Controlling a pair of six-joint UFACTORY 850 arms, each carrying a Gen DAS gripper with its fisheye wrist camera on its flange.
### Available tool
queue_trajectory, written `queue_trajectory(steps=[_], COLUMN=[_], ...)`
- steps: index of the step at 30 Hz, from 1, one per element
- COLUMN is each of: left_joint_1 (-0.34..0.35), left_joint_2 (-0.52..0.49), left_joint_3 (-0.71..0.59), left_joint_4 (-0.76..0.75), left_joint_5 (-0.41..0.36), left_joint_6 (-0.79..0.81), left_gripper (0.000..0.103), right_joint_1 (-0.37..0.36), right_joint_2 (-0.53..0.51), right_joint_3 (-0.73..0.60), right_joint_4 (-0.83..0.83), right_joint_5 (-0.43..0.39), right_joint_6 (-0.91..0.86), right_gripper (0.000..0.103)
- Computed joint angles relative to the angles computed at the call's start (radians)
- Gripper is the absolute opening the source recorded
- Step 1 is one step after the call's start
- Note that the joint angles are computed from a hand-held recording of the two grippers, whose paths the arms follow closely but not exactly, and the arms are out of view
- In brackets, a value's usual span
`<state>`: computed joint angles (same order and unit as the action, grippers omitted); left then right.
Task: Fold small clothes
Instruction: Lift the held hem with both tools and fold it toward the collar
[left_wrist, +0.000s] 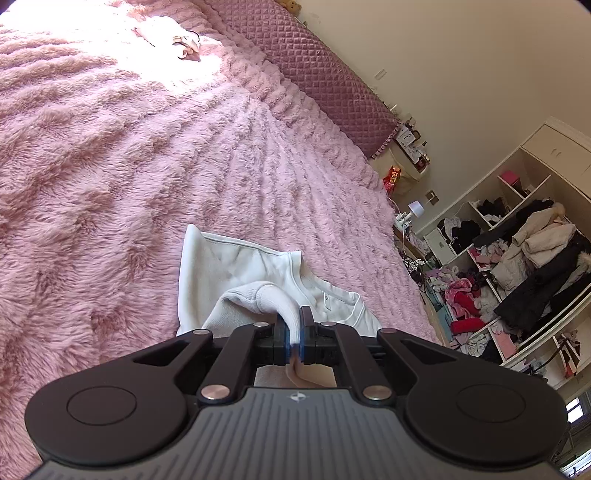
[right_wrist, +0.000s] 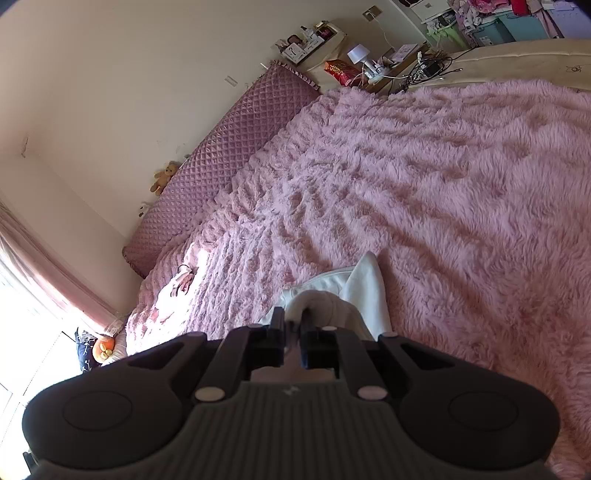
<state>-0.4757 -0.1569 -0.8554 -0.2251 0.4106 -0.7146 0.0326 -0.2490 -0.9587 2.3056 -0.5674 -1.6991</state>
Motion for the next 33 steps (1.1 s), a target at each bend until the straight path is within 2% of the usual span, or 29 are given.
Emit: queue_trajectory(steps=[9,21,33], left_joint_1=[0.065,0.114,0.131], left_joint_2=[-0.128,-0.254,-0.363], left_joint_3=[-0.108,-0.222,-0.327], left_joint_4=[0.110,0.189,0.197], left_joint_5=[0.000,-0.030,-0.113], left_joint_6=[-0.103,-0.175,-0.167], left_gripper=[0.004,0.004,0.004], right_joint_1=[0.041,0.071,0.092], right_joint_2=[-0.174,-0.345,-0.478], right_joint_3=[-0.187,-0.382,-0.528], right_joint_4=[0.102,0.104,0.102], right_joint_5=[0.052,0.144,0.249], right_joint_6=[-0.065,-0.074,-0.099], right_gripper=[0.002,0.002,0.002])
